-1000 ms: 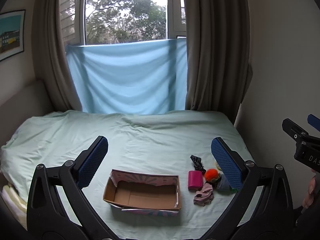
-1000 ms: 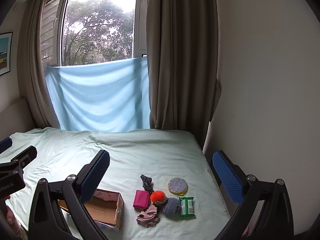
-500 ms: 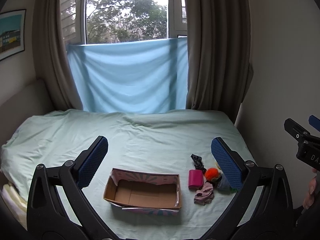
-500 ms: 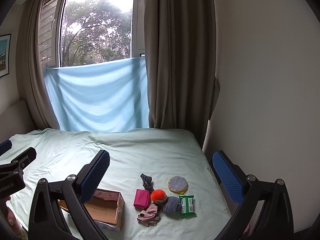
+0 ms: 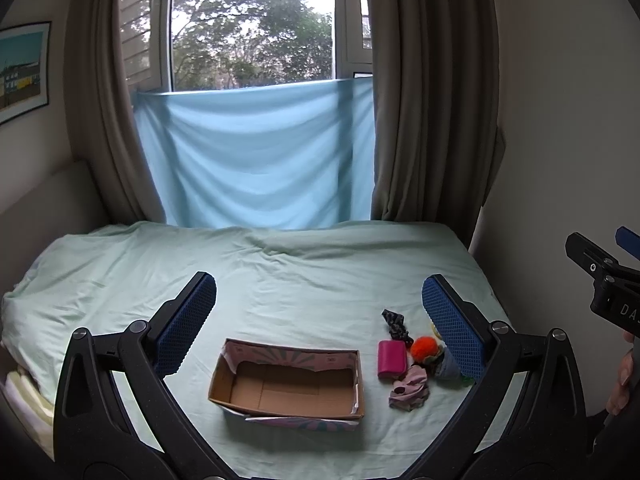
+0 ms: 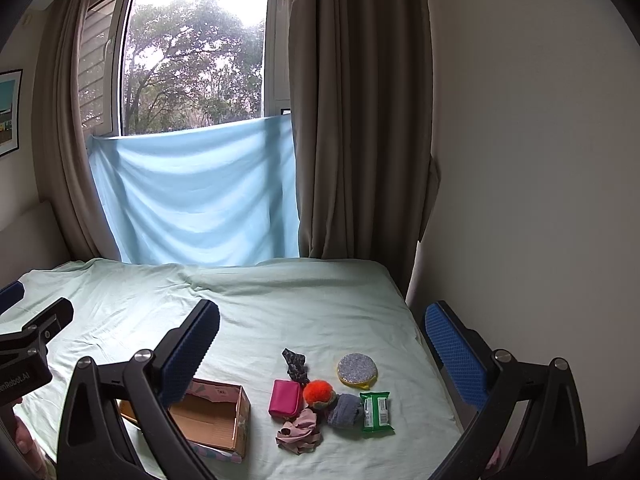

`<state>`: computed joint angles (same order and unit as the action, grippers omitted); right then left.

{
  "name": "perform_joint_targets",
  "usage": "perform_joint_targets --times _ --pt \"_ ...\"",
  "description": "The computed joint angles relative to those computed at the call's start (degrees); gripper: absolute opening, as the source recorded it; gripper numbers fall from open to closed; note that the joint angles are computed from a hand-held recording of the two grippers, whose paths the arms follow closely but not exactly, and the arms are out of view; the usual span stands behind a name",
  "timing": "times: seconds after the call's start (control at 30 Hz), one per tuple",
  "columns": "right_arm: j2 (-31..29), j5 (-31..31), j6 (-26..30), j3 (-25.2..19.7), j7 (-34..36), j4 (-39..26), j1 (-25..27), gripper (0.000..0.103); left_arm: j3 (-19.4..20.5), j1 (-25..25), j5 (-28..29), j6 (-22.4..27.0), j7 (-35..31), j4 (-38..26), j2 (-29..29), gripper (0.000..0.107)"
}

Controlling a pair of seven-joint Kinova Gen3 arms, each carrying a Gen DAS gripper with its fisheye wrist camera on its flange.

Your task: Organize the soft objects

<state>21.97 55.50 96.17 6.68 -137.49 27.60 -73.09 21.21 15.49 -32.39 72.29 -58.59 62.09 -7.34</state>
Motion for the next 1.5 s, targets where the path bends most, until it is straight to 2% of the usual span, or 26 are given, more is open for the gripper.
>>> perform_joint_targets --times 0.33,0.9,1.23,1.5 --pt "0.1 0.0 -0.1 0.0 -0.3 0.0 0.0 0.103 -0.9 -0.7 2.0 -1.1 -1.1 0.4 -0.4 0.102" --pt "3.7 -2.8 2.9 3.9 2.7 -7.5 -0.6 0.103 -2.1 -1.8 4.9 -1.9 -3.2 0.5 -0.5 0.102" --pt "4.2 -4.7 2.6 5.2 3.1 -8.5 -0.2 0.103 -2.9 -2.0 6.0 -1.8 -4.2 0.0 0.0 0.102" --pt "7.3 -8.8 4.4 6.6 5.4 -14.4 1.8 0.103 -4.8 -0.7 6.9 0.5 -6.7 -2.9 3.0 0.102"
